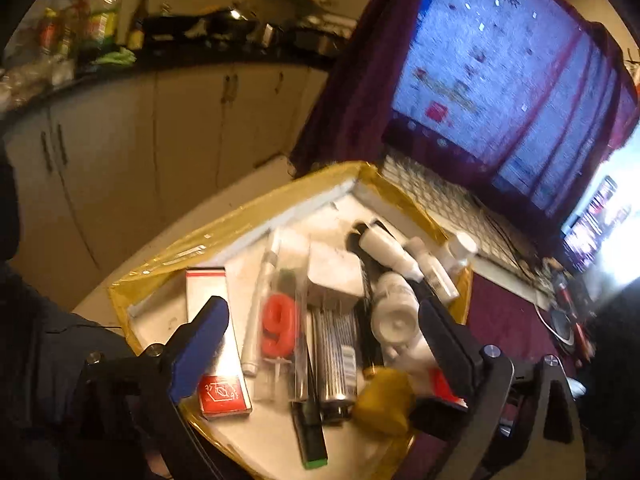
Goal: Organize objects
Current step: 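Release the candle from the left tool while the right tool releases the bottle into the tray, then withdraw both open tools from the tray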
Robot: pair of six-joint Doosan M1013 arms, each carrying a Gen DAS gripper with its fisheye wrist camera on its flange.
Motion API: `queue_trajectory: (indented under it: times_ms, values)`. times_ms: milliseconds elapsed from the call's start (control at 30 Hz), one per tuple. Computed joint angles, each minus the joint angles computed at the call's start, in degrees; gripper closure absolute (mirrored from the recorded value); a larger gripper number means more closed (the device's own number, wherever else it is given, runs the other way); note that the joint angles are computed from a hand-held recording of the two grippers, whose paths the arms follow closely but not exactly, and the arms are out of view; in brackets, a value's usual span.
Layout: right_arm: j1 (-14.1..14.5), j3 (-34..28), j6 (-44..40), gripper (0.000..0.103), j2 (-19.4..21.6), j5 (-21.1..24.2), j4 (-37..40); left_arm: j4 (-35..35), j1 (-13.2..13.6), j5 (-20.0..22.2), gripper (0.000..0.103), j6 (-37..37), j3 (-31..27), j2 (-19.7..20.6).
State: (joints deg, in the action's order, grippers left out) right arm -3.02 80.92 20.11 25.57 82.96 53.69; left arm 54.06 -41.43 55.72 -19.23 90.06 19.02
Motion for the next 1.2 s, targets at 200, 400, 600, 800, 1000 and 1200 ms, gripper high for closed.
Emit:
queue_trajectory:
  times_ms: [200,400,600,800,1000,1200]
  values:
    - [-1.83,-0.50,1.61,0.052,0.49,-0.32,1.26,-8.70,1.22,2.10,0.009,6.99,-3.45,1.65]
    - [-2.31,-1.22,3.34,0.052,1.40,0.63,0.60,-8.36,0.04,10.92,0.009,9.93,-7.00,3.88]
    - [-2.63,-1.23,3.79,0.052,1.66,0.44,0.54,-7.47,-0.36,14.69,0.003,12.27,-8.55,5.22]
    - [-2.93,-0.96,1.12,0.051,1.25,-1.14,-0.49,-7.73,-0.34,16.81,0.003,12.66,-9.19,5.65]
    - [-0.71,-1.08,5.71,0.050,1.47,-6.32,-7.66,-9.98,0.38,14.80,0.003,13.95,-9.41,5.86]
    - [0.49,-1.06,9.70,0.056,1.40,-9.46,-8.41,-8.57,0.08,16.42,0.003,13.77,-9.19,5.79]
